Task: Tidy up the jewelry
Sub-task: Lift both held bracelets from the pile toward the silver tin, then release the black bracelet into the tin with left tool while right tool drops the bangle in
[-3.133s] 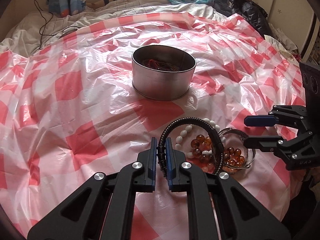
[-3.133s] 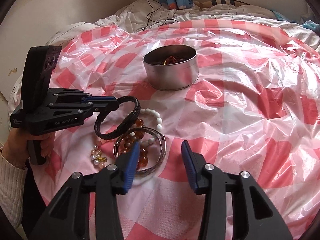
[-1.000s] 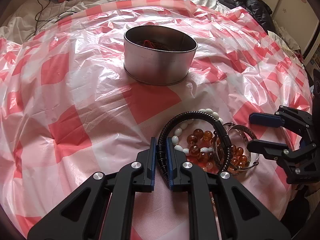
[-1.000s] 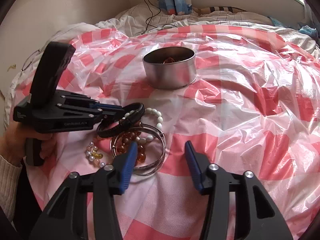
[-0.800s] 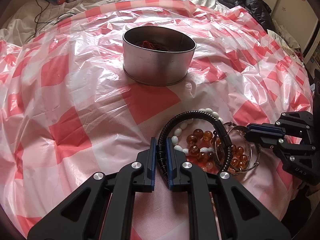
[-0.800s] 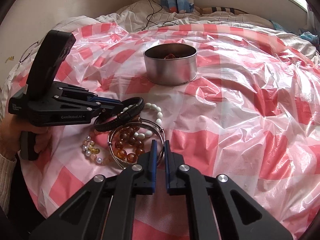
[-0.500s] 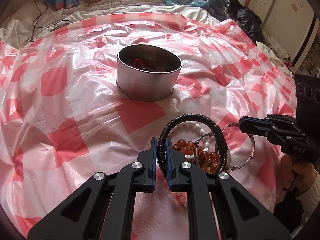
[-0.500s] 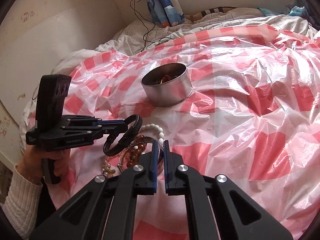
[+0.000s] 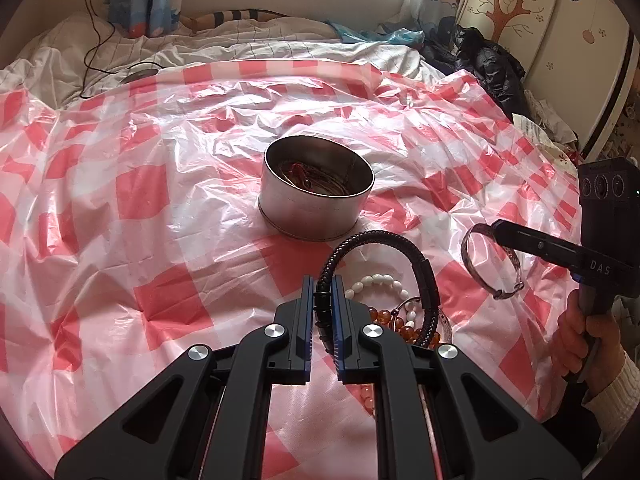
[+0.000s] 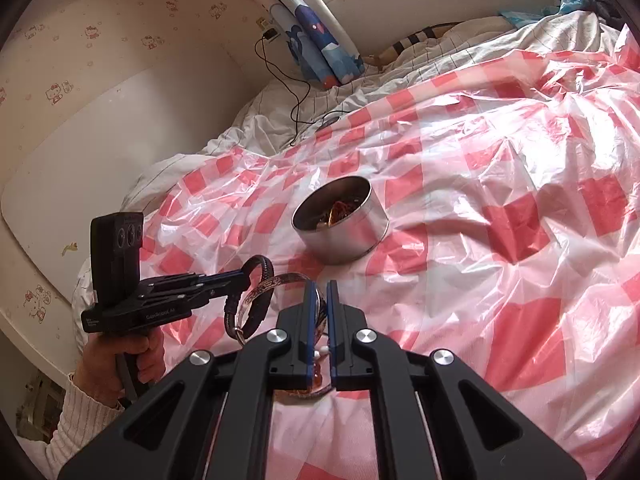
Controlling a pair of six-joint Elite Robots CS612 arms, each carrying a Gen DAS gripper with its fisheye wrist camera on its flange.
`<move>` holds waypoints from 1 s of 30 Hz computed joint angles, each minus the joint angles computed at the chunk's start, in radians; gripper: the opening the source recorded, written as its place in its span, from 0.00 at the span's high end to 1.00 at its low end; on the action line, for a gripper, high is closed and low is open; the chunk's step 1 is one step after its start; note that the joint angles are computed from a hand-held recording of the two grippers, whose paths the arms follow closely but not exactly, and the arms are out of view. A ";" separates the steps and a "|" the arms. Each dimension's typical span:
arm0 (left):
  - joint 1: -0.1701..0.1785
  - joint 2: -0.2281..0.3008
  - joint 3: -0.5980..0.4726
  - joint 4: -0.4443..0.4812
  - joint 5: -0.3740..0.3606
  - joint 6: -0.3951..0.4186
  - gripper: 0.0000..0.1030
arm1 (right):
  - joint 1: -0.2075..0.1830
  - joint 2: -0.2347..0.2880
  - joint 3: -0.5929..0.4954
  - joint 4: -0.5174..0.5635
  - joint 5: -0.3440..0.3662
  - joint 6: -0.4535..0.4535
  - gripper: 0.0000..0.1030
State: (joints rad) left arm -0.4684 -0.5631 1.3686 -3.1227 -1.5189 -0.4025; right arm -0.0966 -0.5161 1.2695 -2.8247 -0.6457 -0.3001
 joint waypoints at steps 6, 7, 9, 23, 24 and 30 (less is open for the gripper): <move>0.011 0.001 -0.028 -0.020 0.019 -0.014 0.93 | 0.005 0.010 -0.039 -0.018 -0.025 0.028 0.94; 0.012 0.004 -0.040 -0.013 0.025 -0.014 0.93 | 0.007 0.014 -0.051 -0.016 -0.029 0.029 0.94; 0.016 0.014 -0.072 0.016 0.027 -0.008 0.93 | 0.012 0.024 -0.082 -0.013 -0.035 0.035 0.94; 0.036 0.135 -0.384 0.322 0.073 0.063 0.93 | 0.022 0.098 -0.228 -0.054 -0.037 0.117 0.94; 0.034 0.144 -0.407 0.362 0.084 0.080 0.93 | 0.021 0.100 -0.231 -0.061 -0.036 0.127 0.94; 0.024 0.174 -0.462 0.502 0.133 0.129 0.92 | 0.023 0.105 -0.239 -0.067 -0.052 0.137 0.94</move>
